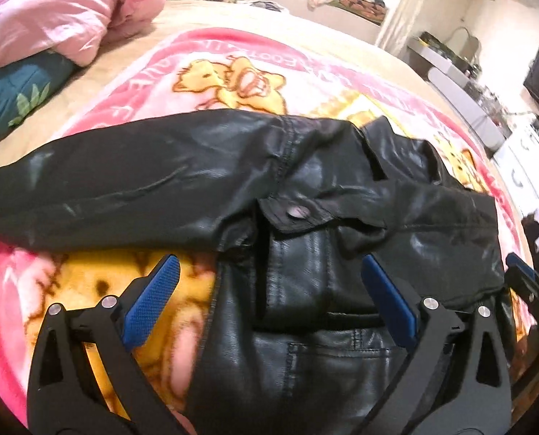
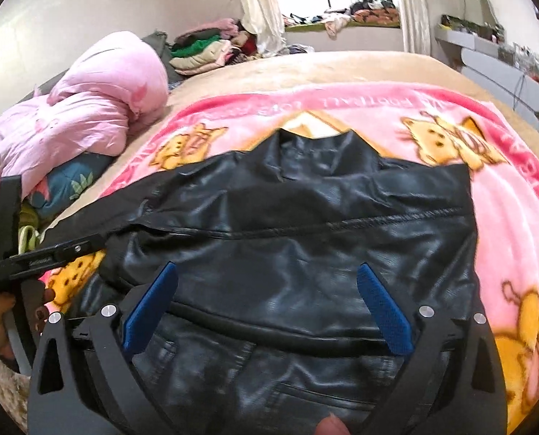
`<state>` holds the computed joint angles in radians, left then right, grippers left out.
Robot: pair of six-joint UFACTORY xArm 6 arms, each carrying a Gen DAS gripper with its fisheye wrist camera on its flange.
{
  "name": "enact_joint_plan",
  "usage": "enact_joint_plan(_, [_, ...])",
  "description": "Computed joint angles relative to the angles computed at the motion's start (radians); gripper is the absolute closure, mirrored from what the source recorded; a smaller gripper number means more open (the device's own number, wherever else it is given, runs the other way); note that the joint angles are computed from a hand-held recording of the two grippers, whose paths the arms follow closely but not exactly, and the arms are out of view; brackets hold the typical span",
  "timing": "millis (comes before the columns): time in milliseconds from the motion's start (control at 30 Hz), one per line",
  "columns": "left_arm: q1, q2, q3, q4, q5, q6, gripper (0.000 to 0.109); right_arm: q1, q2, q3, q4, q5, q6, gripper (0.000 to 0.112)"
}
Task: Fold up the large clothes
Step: 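Move the left gripper to the sleeve nearest it, then grasp the sleeve cuff with the left gripper and lift it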
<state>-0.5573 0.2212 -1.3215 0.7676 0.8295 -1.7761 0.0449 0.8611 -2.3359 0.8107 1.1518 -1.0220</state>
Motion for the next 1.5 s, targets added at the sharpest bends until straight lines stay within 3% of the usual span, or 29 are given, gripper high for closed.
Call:
enact_joint_plan(267, [-0.006,-0.049,0.031,0.012,0.072,-0.021,0.015,0.061,-0.170,0.265,0.024,-0.137,-0.126,0.014])
enact_joint_plan(500, [-0.005,-0.094,0.070,0.030,0.107,-0.058,0.015,0.105,-0.248,0.378,0.042,-0.158,-0.153,0.014])
enact_joint_plan(733, [0.013,-0.165,0.150,0.042,0.106,-0.134,0.015,0.159,-0.306,0.448,0.058,-0.165,-0.170,0.014])
enact_joint_plan(1033, [0.011,-0.264,0.219,0.072,0.244,-0.182,0.015,0.222,-0.338,0.471,0.063,-0.167,-0.154,0.014])
enact_joint_plan(1400, [0.065,-0.445,0.419,0.048,0.228,-0.336,0.015,0.288,-0.349,0.467,0.072,-0.148,-0.116,0.014])
enact_joint_plan(1500, [0.073,-0.484,0.454,0.038,0.258,-0.352,0.015,0.309,-0.357,0.479,0.068,-0.159,-0.124,0.014])
